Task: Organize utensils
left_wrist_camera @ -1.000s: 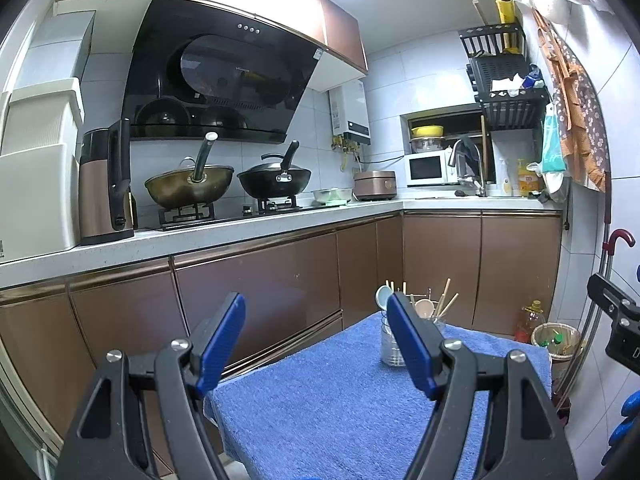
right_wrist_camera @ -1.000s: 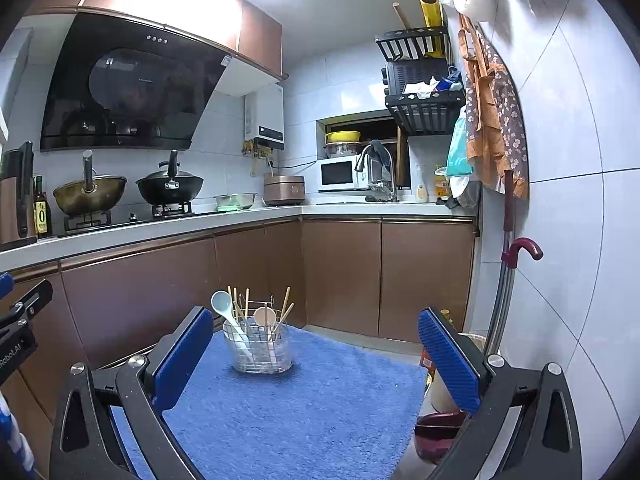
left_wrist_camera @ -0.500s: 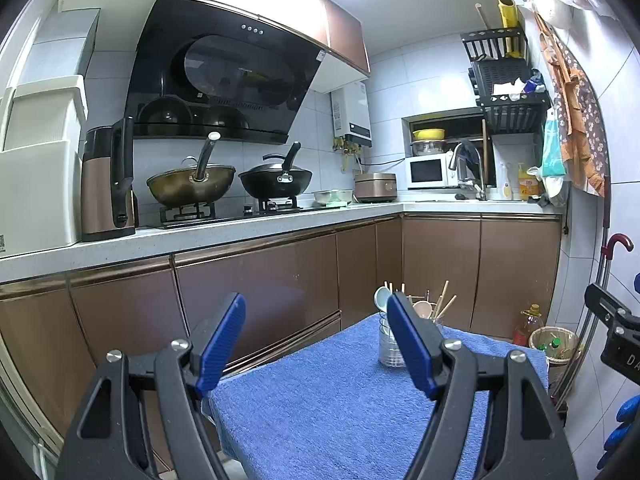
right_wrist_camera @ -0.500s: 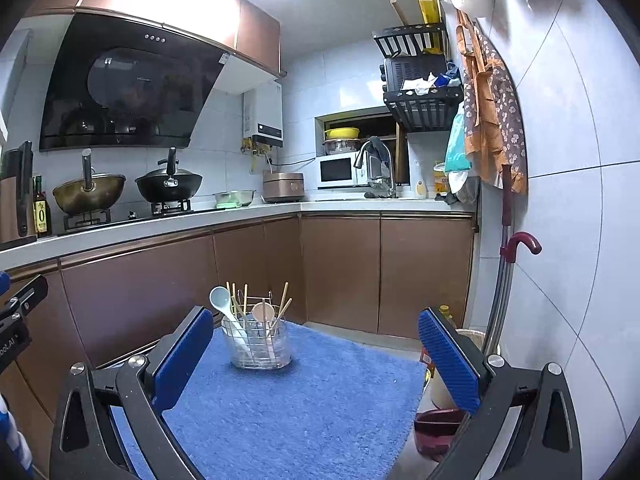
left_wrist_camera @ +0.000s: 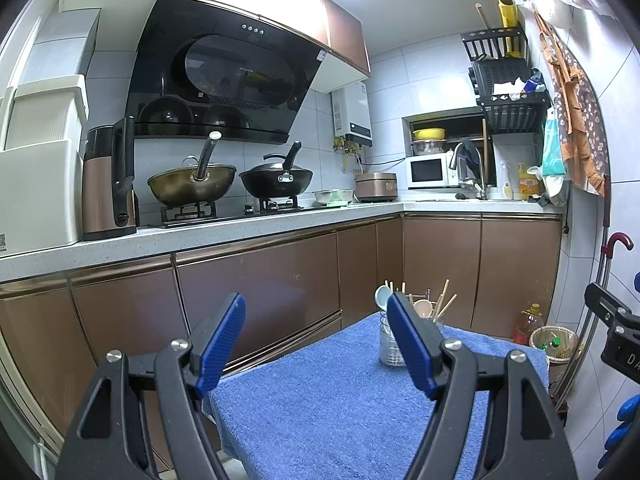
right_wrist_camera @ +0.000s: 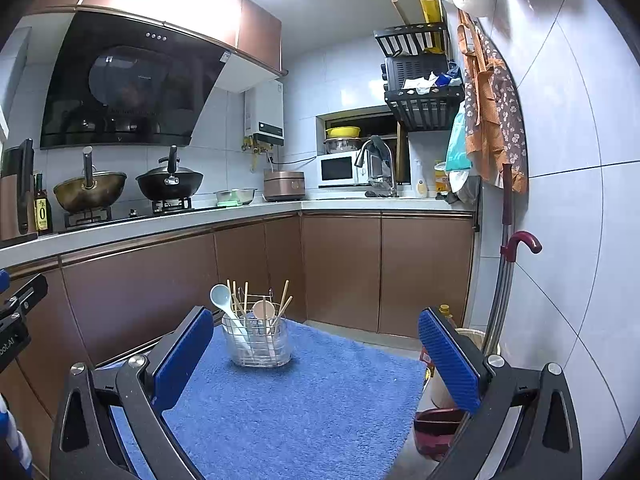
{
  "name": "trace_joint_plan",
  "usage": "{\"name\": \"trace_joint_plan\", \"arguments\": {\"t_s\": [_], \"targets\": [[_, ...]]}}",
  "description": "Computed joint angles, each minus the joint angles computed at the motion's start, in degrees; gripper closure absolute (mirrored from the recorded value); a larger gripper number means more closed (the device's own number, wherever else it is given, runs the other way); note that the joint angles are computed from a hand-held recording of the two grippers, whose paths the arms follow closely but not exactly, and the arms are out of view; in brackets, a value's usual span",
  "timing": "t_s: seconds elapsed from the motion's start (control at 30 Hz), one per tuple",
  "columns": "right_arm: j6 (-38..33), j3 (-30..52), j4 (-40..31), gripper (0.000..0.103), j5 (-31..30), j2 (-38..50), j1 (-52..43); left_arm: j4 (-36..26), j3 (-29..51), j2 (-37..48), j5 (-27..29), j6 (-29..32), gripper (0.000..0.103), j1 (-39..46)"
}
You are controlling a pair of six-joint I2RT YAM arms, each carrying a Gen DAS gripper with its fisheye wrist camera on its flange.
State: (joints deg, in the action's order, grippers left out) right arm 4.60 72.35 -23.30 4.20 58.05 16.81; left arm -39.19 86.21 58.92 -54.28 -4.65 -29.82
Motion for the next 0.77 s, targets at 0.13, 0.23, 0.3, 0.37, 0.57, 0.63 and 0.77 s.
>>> {"name": "trace_joint_plan", "arguments": {"t_s": [0.13,0.23,0.3,0.37,0.57,0.63,0.77], "targets": [[-0.1,0.1,-0.1,0.000,0.0,0.0,0.0,-0.1,-0.4,-0.2,-0.7,-0.3,0.031,-0.7],[0.0,0.1,-0.1,0.000,-0.1,0.0,0.0,-0.6,-0.5,-0.3,-0.7,-0.9,0.031,-0.9],[-0.1,0.2,-0.2,0.000,0.0,0.1,0.0,-0.8,-0.7,-0.6,-1.0,-1.2,0.031,-1.2],[0.0,0.0,0.0,0.000,-0.1,0.0,-0.1,-1.1,-0.5,-0.6,-0.3,-1.4,0.031,-0.8],[-0.1,0.3,-0.3,0.000,-0.2,0.1,-0.1,-1.4,-0.4,-0.7,-0.4,-1.8,0.031,-1.3],[-0.1,0.2,-0.2,0.000,-0.2,0.1,-0.1,-1.5,-0.4,-0.7,-1.0,-2.1,0.031,-1.8],[0.0,0.4,-0.3,0.000,-0.1,0.2,0.0,-1.6,-0.4,-0.7,-1.2,-2.3,0.031,-2.0]]}}
